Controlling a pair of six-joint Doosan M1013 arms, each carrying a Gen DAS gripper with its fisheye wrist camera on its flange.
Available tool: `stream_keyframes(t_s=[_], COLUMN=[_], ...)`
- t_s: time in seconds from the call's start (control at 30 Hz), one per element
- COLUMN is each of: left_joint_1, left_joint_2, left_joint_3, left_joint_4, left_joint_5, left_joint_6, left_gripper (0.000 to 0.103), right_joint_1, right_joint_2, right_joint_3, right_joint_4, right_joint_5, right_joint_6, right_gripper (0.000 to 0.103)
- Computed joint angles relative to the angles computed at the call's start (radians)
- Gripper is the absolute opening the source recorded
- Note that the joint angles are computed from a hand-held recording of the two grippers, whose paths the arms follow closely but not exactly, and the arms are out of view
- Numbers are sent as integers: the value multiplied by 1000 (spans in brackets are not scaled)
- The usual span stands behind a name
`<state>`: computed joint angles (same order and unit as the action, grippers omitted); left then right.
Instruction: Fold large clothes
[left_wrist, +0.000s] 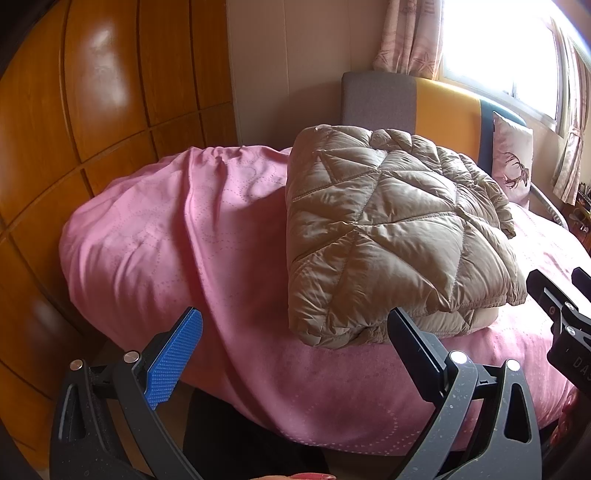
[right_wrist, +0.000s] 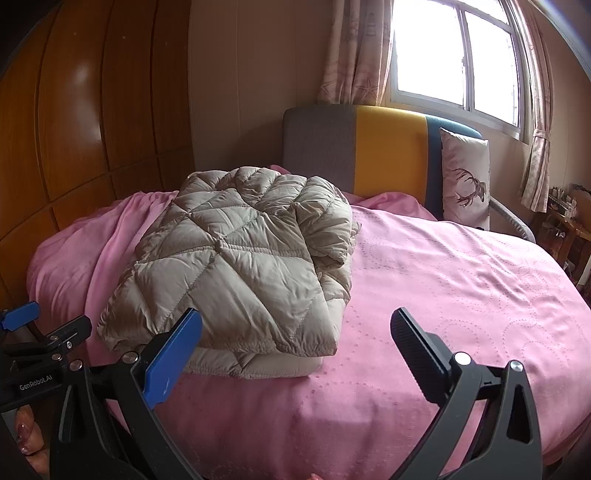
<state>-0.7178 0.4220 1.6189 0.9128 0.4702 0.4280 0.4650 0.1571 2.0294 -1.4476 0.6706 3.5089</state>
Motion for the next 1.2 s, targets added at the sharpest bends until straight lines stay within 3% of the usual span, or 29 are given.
stream_keyframes(t_s=[1.2], left_joint_1=[3], left_joint_2=[7], left_joint_3=[-5], left_joint_4=[-25], left_joint_5=[0], left_joint_6=[25], left_gripper=[99], right_joint_1=[-18], right_joint_2=[-2], right_joint_3=[7], right_joint_4=[14], right_joint_5=[-42], right_joint_6=[-4], right_gripper=[101])
